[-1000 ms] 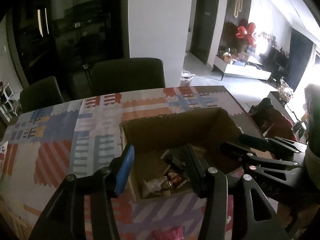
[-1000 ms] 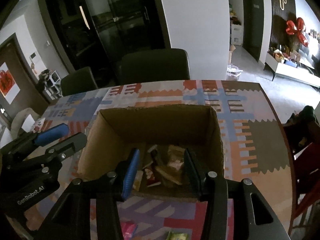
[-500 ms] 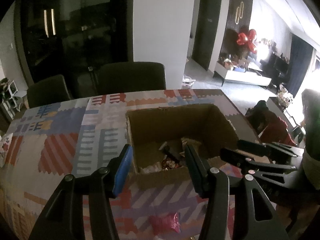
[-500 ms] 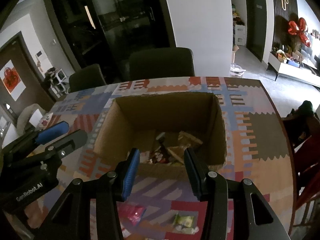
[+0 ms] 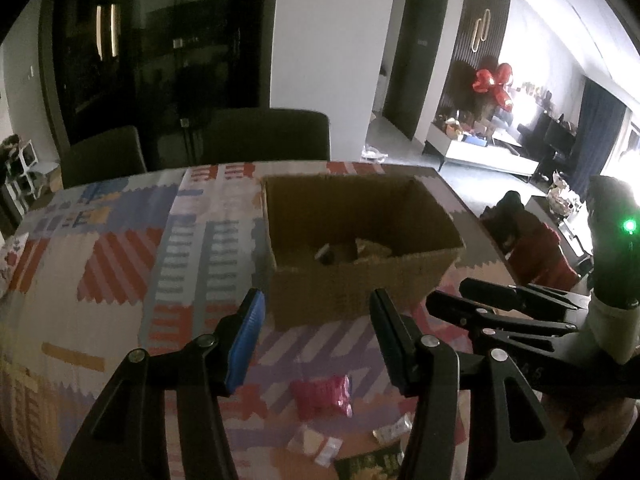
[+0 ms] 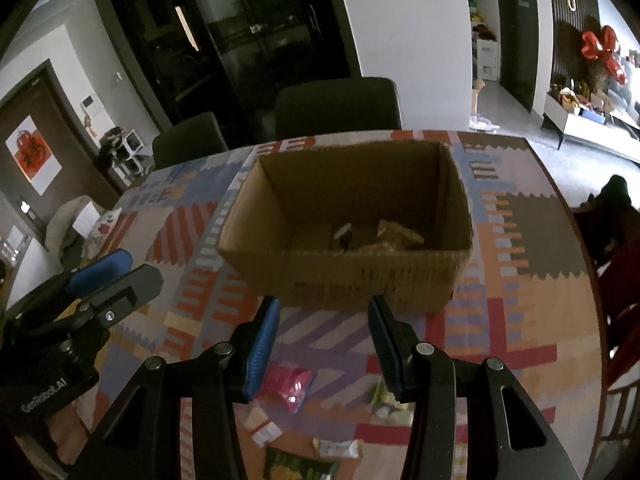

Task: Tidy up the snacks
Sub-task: 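Move both grippers back down to the snacks on the table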

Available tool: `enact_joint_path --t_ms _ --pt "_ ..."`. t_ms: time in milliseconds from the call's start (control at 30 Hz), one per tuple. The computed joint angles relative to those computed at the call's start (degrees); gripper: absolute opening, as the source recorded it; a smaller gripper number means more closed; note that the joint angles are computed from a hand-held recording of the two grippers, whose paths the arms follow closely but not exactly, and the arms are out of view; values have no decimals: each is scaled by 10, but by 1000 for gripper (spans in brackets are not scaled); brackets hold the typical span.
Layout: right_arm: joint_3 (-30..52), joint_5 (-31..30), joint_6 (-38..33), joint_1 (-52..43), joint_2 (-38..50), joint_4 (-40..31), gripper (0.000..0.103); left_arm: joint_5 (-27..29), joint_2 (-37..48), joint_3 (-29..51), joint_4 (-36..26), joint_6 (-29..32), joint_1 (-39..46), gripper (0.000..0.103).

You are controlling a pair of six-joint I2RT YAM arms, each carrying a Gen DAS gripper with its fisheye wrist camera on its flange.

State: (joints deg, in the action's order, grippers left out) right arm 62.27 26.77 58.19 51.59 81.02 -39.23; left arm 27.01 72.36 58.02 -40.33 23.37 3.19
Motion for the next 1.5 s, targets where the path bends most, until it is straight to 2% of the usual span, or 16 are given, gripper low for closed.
enact_joint_path --t_ms 233,467,900,1333,1400,1467,1500 --pt "-18 6 44 50 12 -3 47 4 -18 -45 -25 29 29 55" --pt "-45 -18 78 74 26 12 47 1 -11 -81 -42 56 45 55" --pt "-90 -69 122 99 71 53 47 -32 8 -146 -17 91 57 55" --pt "-123 -125 145 114 119 105 47 -65 76 -201 29 106 57 56" --pt "-127 -131 149 114 127 110 50 -67 91 -203 34 106 57 56" --pt "-133 -132 158 116 130 117 60 -69 101 -207 42 107 55 59" --pt "-132 -132 160 117 133 118 60 -73 106 -209 47 106 52 61"
